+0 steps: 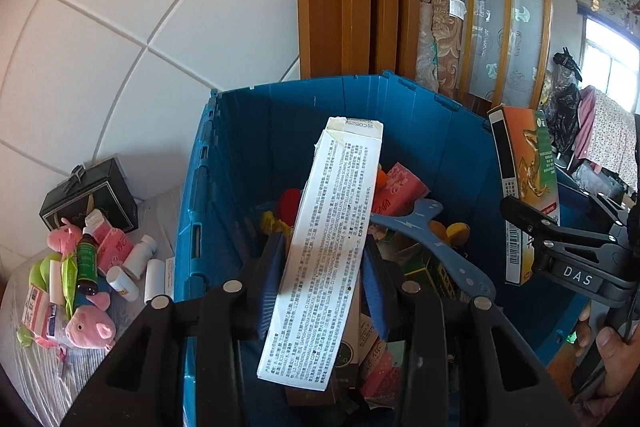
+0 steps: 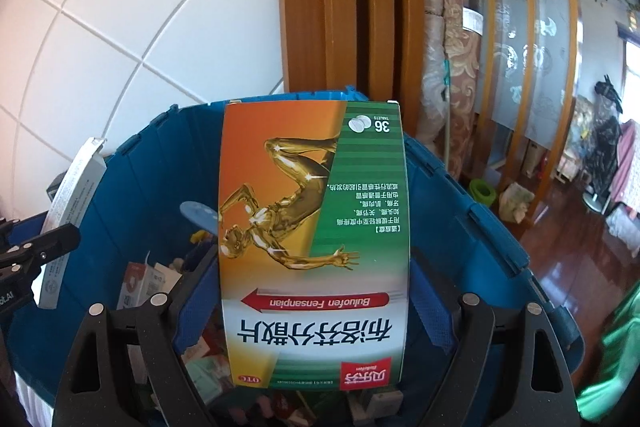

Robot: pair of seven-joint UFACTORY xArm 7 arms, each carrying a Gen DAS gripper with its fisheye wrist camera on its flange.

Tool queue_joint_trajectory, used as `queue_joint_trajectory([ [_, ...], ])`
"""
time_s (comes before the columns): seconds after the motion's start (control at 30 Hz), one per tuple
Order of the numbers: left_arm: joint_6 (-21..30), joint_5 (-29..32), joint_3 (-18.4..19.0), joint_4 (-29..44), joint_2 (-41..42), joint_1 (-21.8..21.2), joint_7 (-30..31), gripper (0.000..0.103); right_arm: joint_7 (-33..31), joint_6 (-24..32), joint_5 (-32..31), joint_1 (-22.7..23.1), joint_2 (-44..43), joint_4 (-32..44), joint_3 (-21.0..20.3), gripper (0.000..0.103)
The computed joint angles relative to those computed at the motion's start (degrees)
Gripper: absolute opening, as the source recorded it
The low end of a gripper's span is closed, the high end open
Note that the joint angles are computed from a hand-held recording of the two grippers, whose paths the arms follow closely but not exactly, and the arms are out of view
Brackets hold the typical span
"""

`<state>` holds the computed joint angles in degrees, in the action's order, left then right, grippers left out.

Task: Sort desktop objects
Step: 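Carry the white box and pill box into the blue crate and release both, then move both tools back toward the pile on the bed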

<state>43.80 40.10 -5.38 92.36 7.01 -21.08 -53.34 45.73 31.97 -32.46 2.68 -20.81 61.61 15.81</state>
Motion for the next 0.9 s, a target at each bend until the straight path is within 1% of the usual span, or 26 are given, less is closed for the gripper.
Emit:
queue_joint_trajectory([
  [0.07, -0.5, 0.3, 0.1, -0.6, -0.4, 0.1, -1.3, 0.038, 0.0, 0.2, -0.4, -0.1, 0.0, 0.0, 0.2, 0.087],
  [0.17, -0.7, -2.3, -0.1, -0.6, -0.2, 0.6, 0.2, 0.038, -0.6, 0.3, 0.4, 0.4, 0.2, 0.1, -0.2, 0.087],
  [0.27, -0.5, -2.7, -0.1, -0.6, -0.1, 0.6, 0.0, 0.038, -0.9, 0.7, 0.4, 0.5, 0.3, 0.3, -0.1, 0.088],
  [0.37, -0.5, -4.4, -0.2, -0.3, 0.3, 0.7, 1.5, 0.038, -1.2, 2.0, -0.1, 0.7, 1.0, 1.1, 0.3, 0.092],
  [0.43, -0.6, -4.5, -0.1, -0.4, 0.3, 0.6, 1.7, 0.038, -0.5, 2.5, -1.8, 0.5, 1.1, 1.3, 0.9, 0.094],
  [0.63, -1.1, -4.3, 0.1, -0.5, 0.2, 0.6, 1.4, 0.038, 0.1, 1.3, -1.8, 1.0, 0.9, 0.7, 0.1, 0.094],
  [0.8, -1.3, -5.9, 0.1, -0.6, 0.2, 0.9, 1.7, 0.038, 0.8, 1.0, -3.2, 0.7, 0.7, 0.6, 0.7, 0.094],
  [0.9, -1.7, -5.8, 0.3, -1.1, -0.1, 1.0, 0.9, 0.038, 2.6, 0.5, -4.3, 0.0, 0.5, 0.5, 1.1, 0.094],
])
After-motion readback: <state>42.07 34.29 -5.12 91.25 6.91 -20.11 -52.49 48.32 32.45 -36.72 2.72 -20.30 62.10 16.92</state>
